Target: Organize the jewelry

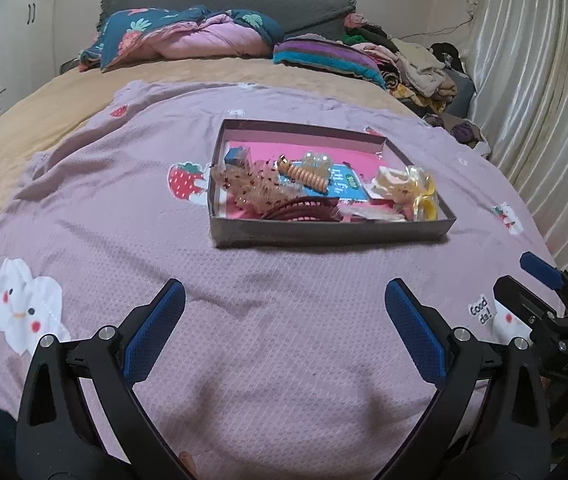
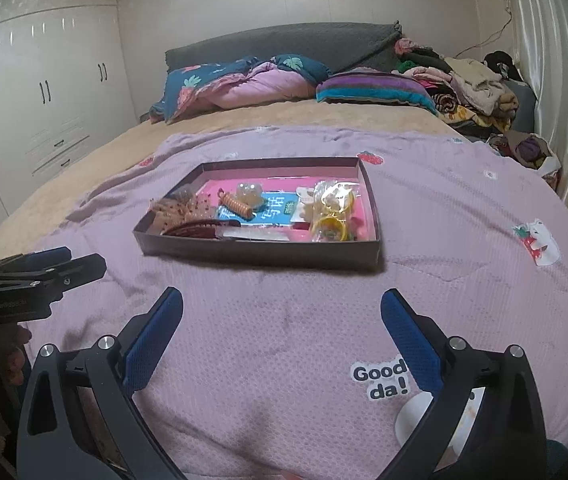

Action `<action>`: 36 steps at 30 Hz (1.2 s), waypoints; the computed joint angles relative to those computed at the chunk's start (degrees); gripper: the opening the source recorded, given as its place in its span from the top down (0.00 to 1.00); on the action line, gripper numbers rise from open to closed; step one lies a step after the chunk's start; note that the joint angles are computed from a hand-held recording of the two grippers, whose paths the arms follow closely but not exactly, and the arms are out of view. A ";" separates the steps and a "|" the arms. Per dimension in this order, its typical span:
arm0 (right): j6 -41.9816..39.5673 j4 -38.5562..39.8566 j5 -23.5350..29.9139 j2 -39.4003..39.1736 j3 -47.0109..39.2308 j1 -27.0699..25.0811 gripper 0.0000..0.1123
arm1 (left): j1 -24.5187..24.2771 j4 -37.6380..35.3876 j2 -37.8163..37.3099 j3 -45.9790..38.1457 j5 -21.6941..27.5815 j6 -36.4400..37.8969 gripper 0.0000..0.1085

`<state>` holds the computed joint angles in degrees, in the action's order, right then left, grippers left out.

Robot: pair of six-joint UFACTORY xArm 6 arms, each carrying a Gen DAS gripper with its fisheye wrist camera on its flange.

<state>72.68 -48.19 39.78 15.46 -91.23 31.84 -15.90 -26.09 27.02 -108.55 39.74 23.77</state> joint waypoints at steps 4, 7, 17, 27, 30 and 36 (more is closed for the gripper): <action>0.42 -0.31 -0.31 0.06 0.07 0.13 0.12 | -0.11 -0.57 -0.98 1.47 -0.81 0.93 0.14; 0.46 -0.18 -0.44 -0.13 0.27 0.21 0.12 | -0.32 -0.42 -1.56 2.29 -1.45 1.42 0.14; 0.29 0.91 -0.44 -0.49 0.68 0.28 0.12 | -0.28 -0.63 -1.97 2.79 -0.90 1.73 0.14; 0.19 1.02 -0.64 -0.74 1.05 0.29 0.12 | -0.25 -0.87 -2.51 3.68 -1.16 1.86 0.14; 0.01 1.09 -0.44 -0.68 0.98 0.35 0.12 | -0.21 -0.58 -2.57 3.73 -1.04 1.64 0.14; 0.24 0.92 -0.54 -0.71 1.01 0.33 0.12 | -0.23 -0.42 -2.74 3.89 -0.95 1.51 0.14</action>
<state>72.92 -47.27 39.24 14.75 -90.22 32.17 -16.13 -26.51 24.28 -104.65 38.80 25.29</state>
